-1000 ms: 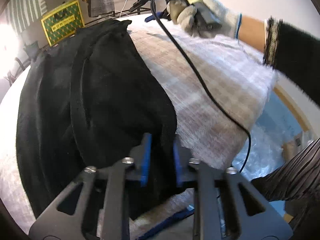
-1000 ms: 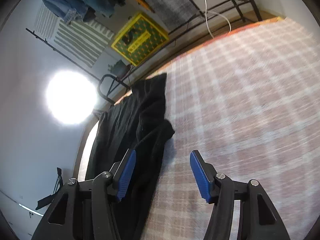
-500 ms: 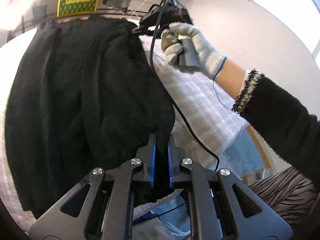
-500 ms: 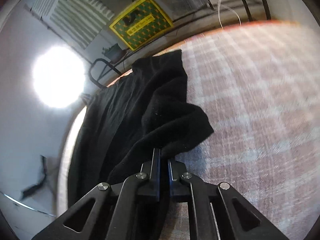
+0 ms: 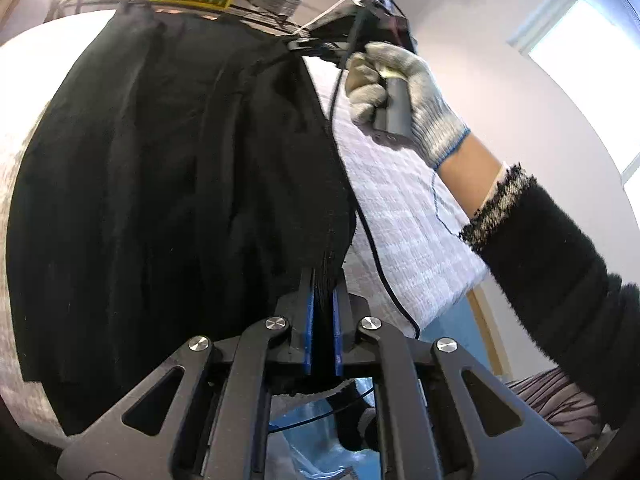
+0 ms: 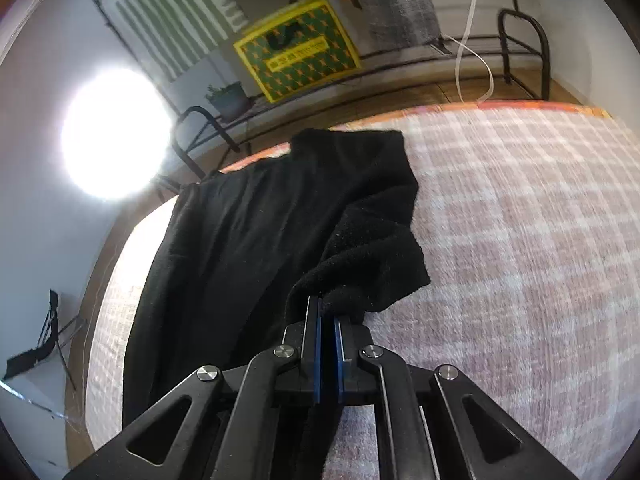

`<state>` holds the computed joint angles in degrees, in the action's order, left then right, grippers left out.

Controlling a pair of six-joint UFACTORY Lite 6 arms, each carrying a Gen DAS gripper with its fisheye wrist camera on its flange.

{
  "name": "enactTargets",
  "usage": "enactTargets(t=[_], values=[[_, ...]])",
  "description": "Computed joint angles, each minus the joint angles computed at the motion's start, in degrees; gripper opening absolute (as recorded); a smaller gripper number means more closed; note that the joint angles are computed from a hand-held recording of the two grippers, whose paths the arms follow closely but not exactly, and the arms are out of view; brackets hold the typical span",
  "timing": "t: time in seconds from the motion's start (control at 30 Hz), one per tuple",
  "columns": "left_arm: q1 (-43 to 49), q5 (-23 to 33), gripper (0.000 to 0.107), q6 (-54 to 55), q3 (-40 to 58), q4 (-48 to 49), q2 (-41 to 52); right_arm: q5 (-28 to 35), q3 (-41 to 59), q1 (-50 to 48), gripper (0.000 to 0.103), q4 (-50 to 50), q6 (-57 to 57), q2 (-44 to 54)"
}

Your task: Fold large clothes

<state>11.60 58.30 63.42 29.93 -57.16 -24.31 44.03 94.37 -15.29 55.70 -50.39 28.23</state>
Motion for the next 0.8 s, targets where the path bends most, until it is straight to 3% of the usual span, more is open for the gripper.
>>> enactTargets(t=[0.03,0.07,0.13,0.23,0.3,0.33,0.37,0.53,0.6,0.8], values=[[0.45,-0.06,0.005,0.32,-0.33,-0.36,0.22,-1.16,0.08,0.27,0.015,-0.69,0.71,0.13],[0.97,0.15,0.005,0.41,0.11,-0.35,0.64,-3.87,-1.21,0.31,0.042,-1.62,1.94,-0.47],[1.55,0.46,0.005,0.70,-0.04,-0.31,0.24,-7.40,-2.61,-0.73,0.056,-0.24,3.38,-0.05],[0.84,-0.03,0.005,0.48,-1.41,-0.44,-1.55,-1.35,1.68,-3.21,0.046,3.98,3.83,5.48],[1.13,0.08,0.005,0.35,-2.19,-0.52,-2.32,-0.94,4.36,-2.43,0.031,2.44,6.46,7.95],[1.44,0.34,0.005,0.22,-2.79,-0.58,-3.01,-1.72,5.63,-1.40,0.016,-0.21,9.09,8.66],[1.67,0.33,0.005,0.26,-3.37,-0.93,-3.35,-2.60,6.46,-0.36,0.009,-2.33,10.77,8.92],[4.34,2.83,0.005,0.32,-6.14,-3.04,-4.00,-10.67,6.34,7.15,0.004,-17.85,20.71,3.73],[6.80,5.16,0.005,0.65,-7.03,-3.69,-3.61,-13.39,6.68,11.77,0.004,-28.29,27.64,1.49],[22.16,15.15,0.004,4.01,-8.05,-1.69,-2.45,-13.14,13.80,23.55,0.004,-48.01,44.23,3.51]])
